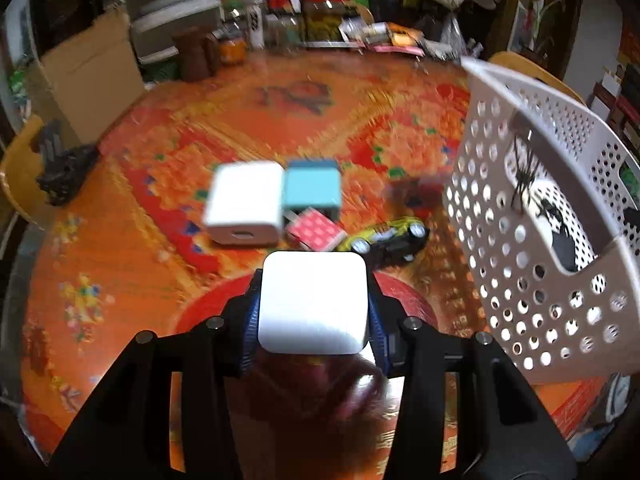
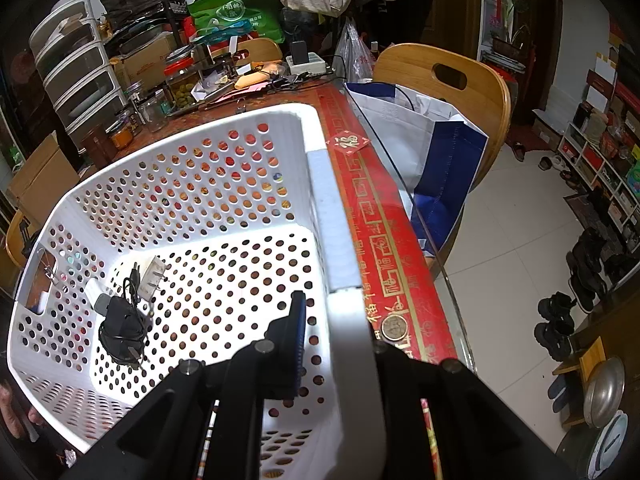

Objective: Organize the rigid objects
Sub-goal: 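Grasp the white cube adapter with the left tool and lift it, then lower the white cube adapter into the basket and open the left tool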

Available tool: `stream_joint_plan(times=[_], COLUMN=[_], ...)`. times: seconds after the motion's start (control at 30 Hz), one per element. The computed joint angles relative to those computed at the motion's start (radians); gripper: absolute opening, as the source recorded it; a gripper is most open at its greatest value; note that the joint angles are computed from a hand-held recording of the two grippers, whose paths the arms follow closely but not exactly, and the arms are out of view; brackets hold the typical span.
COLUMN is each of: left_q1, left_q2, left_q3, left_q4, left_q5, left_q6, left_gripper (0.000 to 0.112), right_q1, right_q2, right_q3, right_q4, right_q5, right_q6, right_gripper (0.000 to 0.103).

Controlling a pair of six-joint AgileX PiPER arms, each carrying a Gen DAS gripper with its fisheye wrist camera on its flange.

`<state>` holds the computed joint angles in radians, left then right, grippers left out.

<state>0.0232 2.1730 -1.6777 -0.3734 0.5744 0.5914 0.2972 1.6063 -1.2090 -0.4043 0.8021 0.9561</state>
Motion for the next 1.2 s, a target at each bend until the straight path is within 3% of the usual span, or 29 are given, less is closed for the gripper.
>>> stream_joint_plan(times=[0.23, 0.47, 1.2], left_q1=[0.018, 0.013, -0.150], left_q2=[-0.044, -0.032, -0.136], left_q3=[-0.001, -0.081, -0.173], left_q4=[0.057, 0.133, 0.350], left_q5=[-0.028, 0.012, 0.029], left_q6=[-0.078, -0.178, -0.371], left_gripper=[0.042, 0.042, 0.042], right_q1=[0.001, 0.001, 0.004], right_q2=[0.000, 0.000, 0.002], right_q3=[0.000, -0.001, 0.000], right_q4=[0.001, 0.001, 0.001], right_q5=[-0.001, -0.001, -0.002], right_q6=[-0.001, -0.002, -0.017], right_gripper=[0.013, 0.013, 0.013])
